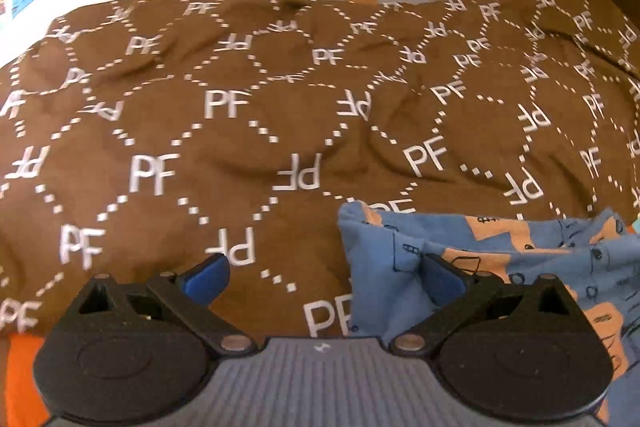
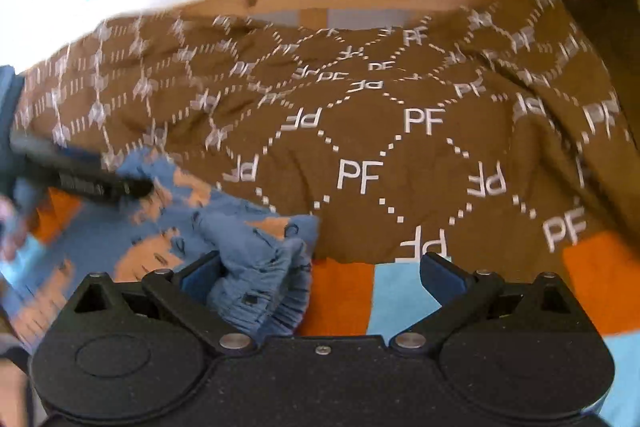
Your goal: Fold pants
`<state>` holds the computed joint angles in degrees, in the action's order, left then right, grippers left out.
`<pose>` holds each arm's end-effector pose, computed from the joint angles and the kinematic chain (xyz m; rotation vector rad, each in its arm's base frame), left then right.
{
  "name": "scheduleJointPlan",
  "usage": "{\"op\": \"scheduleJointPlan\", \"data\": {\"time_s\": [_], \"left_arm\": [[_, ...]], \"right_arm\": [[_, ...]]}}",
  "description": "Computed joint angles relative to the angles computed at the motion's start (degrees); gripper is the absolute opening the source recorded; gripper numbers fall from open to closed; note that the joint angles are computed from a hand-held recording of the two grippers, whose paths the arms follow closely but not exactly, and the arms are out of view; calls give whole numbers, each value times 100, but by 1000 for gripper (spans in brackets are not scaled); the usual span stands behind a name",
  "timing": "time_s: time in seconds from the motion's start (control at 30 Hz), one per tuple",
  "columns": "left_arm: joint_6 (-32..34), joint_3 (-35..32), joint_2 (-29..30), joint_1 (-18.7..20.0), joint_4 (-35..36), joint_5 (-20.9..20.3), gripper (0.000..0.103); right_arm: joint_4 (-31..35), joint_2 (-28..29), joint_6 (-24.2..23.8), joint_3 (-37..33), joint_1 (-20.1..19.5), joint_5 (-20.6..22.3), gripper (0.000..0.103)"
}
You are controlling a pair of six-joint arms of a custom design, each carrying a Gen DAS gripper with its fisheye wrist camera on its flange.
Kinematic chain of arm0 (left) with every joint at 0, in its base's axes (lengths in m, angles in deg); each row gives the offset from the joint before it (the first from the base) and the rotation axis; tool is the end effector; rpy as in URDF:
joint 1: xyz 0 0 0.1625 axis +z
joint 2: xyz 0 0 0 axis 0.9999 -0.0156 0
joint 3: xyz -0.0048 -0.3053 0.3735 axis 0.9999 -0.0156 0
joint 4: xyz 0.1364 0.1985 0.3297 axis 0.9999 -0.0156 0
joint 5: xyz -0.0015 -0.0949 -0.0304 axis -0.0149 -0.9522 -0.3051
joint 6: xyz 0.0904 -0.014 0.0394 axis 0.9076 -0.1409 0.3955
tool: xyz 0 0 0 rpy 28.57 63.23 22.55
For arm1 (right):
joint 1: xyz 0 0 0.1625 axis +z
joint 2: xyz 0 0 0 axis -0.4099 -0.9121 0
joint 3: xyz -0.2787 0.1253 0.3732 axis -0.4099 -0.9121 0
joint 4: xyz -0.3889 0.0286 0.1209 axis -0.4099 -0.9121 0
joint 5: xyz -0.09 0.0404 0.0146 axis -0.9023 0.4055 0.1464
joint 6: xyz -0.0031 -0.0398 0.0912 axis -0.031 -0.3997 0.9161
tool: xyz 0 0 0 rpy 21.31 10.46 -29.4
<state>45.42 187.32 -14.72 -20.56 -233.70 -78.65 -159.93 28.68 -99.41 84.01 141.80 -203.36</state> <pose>-0.0300 -0.6003 0.3099 0.9144 2.1347 -0.7863 0.3013 -0.4419 0.0016 0.3396 -2.1994 1.2405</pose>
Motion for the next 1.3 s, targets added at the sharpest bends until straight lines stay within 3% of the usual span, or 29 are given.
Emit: {"op": "scheduleJointPlan", "data": {"time_s": [0.13,0.23,0.3,0.4,0.47,0.5,0.57,0.67,1.07,1.17,1.3], "left_arm": [[-439,280,-376,-231,218,140,103],[-1332,519,-930,-444,1245,237,103],[-1708,690,-1276,-511,1807,80,103],[-1663,1094,-1553,-609,2016,253,103],[-1443,1320,-1504,-650,1922,630,103],[-1415,1407,-1475,-657,1826,805,103],[-1552,1444,-1513,-605,1765,776,103],[-1948,1319,-1587,-556,2163,758,103],[-2298,1221,-1684,-589,2605,991,103],[-2421,1180,-1717,-554,2762,968,103],[-3060,990,-1780,-369,3195,689,103]], "right_arm": [[96,-166,487,263,295,-48,102],[456,-204,541,357,574,-382,102],[889,-249,776,416,677,-502,102],[1422,-239,987,449,756,-709,102],[1992,-261,1189,428,726,-939,102],[2148,-287,1278,451,687,-910,102],[2313,-360,1577,522,616,-745,102],[2286,-399,1596,576,614,-664,102],[1780,-563,1312,676,657,-370,102],[1849,-597,1406,707,627,-315,102],[1981,-608,1558,719,574,-272,102]]}}
